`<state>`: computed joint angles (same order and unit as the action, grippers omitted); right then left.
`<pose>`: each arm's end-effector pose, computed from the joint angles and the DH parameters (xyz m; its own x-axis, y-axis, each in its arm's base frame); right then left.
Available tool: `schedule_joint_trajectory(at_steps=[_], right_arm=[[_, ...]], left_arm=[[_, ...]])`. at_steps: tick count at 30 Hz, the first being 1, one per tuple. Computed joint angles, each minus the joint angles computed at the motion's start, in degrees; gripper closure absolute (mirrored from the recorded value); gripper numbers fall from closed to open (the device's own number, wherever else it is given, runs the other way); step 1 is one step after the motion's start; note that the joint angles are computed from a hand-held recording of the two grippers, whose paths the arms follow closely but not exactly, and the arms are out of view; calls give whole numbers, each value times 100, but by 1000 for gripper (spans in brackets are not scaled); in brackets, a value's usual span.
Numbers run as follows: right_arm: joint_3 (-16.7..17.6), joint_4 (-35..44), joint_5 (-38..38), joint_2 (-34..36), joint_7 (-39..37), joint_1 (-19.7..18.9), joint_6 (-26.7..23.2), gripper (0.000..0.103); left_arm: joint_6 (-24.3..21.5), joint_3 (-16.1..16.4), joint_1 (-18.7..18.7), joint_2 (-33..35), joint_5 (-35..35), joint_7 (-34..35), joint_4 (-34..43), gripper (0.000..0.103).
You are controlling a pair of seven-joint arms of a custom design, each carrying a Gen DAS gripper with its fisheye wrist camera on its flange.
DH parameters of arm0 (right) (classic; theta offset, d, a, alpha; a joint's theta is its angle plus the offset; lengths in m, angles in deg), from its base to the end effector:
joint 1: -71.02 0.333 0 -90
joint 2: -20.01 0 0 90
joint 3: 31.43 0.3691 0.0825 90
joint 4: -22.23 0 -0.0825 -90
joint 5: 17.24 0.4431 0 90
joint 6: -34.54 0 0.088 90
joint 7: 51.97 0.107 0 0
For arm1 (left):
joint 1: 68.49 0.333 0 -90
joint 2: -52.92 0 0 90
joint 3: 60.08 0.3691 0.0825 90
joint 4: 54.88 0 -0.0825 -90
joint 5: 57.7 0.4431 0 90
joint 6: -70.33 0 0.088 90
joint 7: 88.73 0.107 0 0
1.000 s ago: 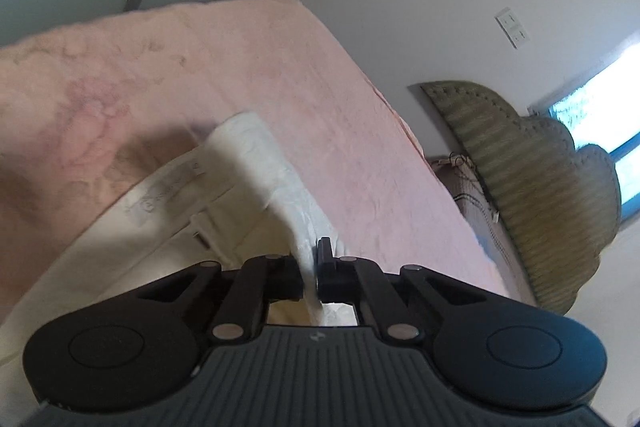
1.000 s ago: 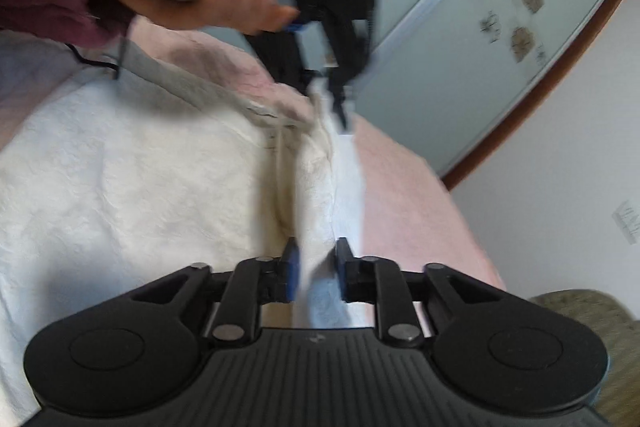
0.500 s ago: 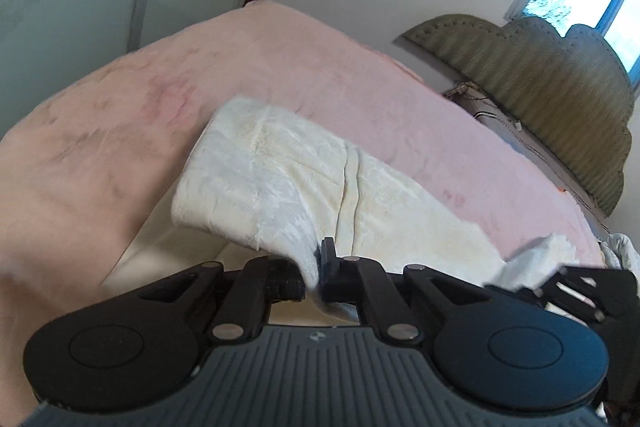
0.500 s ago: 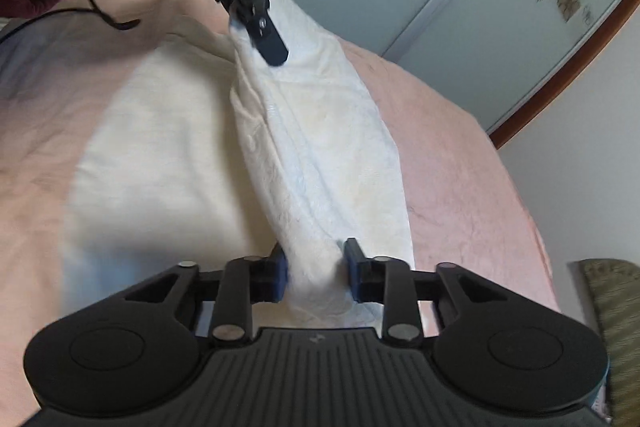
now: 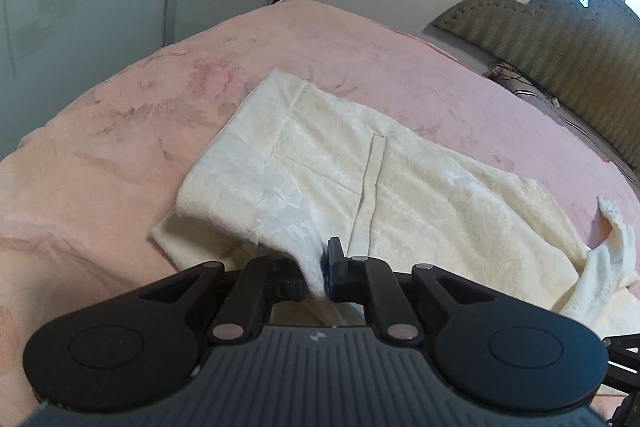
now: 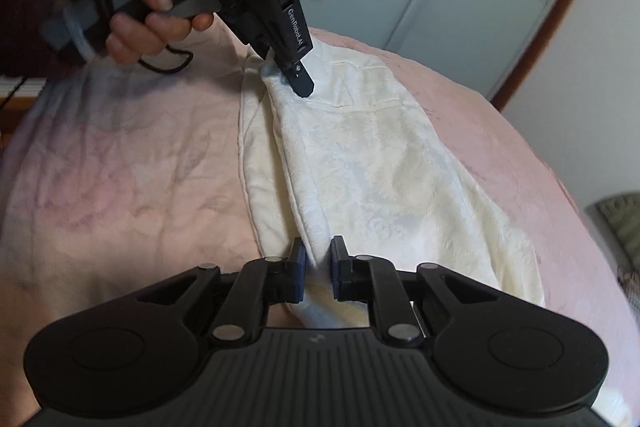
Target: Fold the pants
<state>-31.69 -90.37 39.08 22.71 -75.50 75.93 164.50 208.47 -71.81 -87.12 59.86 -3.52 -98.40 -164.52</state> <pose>0.6488 0.0741 0.5120 0.9356 -0.1933 0.2953 0.0699 -0.7187 -0.6918 0.5930 -0.3359 0.5015 0.4784 -0.8486 0.2260 -0.5431 -0.4881 -0.6832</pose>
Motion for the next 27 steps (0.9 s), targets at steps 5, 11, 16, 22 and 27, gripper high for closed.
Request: schedule_joint_trajectory(at_steps=[5,11,16,22,27], right_arm=[[-21,-121,326,-109,356,-12,31,89],[-394,467,717,81,1702,-510,-1157,87],[-493,838,-170,524,3416,-812,-840,87],[-310,753,882,461,3261,-1028,-624,87],[-156,1750,1273,1262,5165,-1096,-789,84]], left_arm=[[-148,-21,-10,-41,-152,50,24,85],[-595,-93,-99,-29,-140,265,144,86],[-941,-132,-121,-96,-486,533,203,60],[-2554,-295,-475,-4,-82,947,751,54],[-980,-298,-447,123,337,2064,851,28]])
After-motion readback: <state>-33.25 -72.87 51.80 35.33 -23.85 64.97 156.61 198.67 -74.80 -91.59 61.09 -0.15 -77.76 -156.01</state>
